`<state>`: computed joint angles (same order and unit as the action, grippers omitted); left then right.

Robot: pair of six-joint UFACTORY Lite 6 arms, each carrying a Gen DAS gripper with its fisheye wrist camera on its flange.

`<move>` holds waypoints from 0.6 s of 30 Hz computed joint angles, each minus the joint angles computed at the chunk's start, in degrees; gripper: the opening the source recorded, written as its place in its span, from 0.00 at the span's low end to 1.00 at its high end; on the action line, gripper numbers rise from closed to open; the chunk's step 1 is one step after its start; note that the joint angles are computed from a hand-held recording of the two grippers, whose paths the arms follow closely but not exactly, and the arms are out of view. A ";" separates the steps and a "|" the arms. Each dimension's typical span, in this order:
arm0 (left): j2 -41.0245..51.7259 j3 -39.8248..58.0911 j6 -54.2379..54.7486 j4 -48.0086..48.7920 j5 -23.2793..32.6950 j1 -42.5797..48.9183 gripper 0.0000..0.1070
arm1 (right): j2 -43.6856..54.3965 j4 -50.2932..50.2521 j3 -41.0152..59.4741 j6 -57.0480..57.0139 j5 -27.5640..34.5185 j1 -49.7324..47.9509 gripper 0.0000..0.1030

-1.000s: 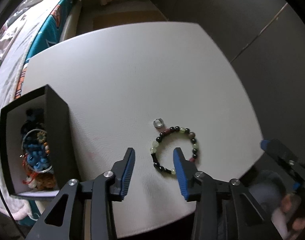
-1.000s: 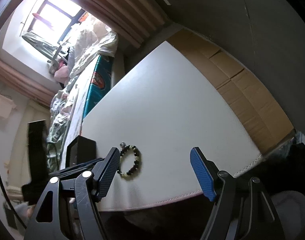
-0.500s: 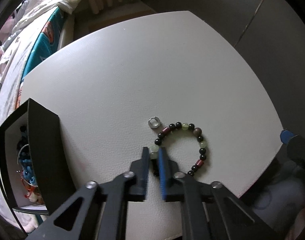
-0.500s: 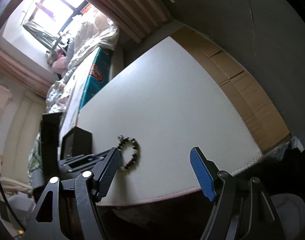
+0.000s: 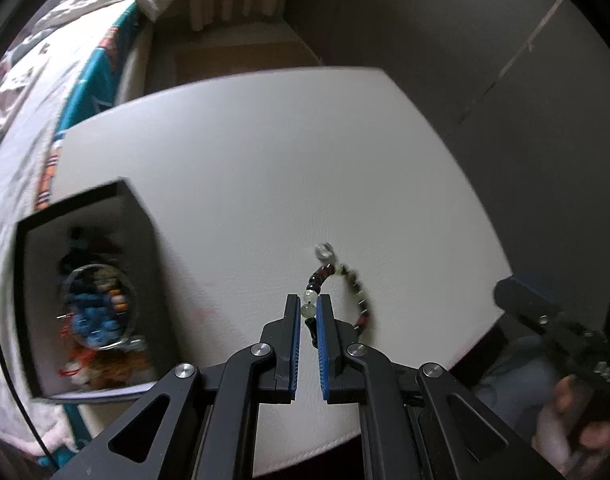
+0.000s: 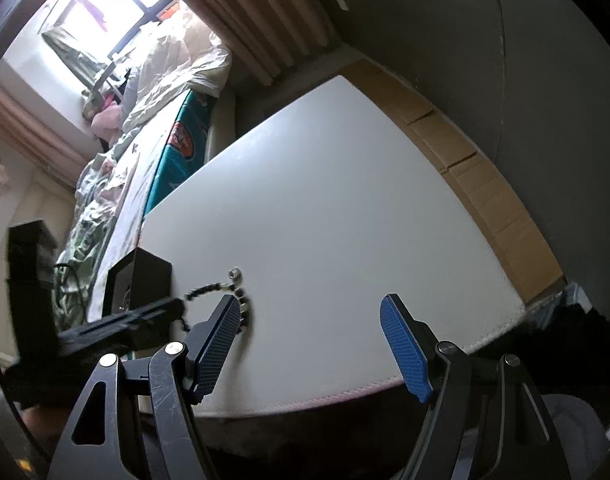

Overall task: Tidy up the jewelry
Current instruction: 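Grasp the last black-and-green bead bracelet with the left gripper and lift it, then lower bracelet into black box with left gripper while right gripper grasps small silver ring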

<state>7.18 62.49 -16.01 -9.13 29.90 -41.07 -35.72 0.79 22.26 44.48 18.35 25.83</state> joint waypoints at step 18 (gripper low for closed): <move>-22.45 -5.56 18.37 -11.29 9.93 20.63 0.07 | 26.64 -7.46 25.15 0.31 2.94 9.17 0.70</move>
<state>-15.27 56.93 2.36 -20.42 39.82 -20.44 -9.08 -6.68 47.41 44.79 21.29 35.00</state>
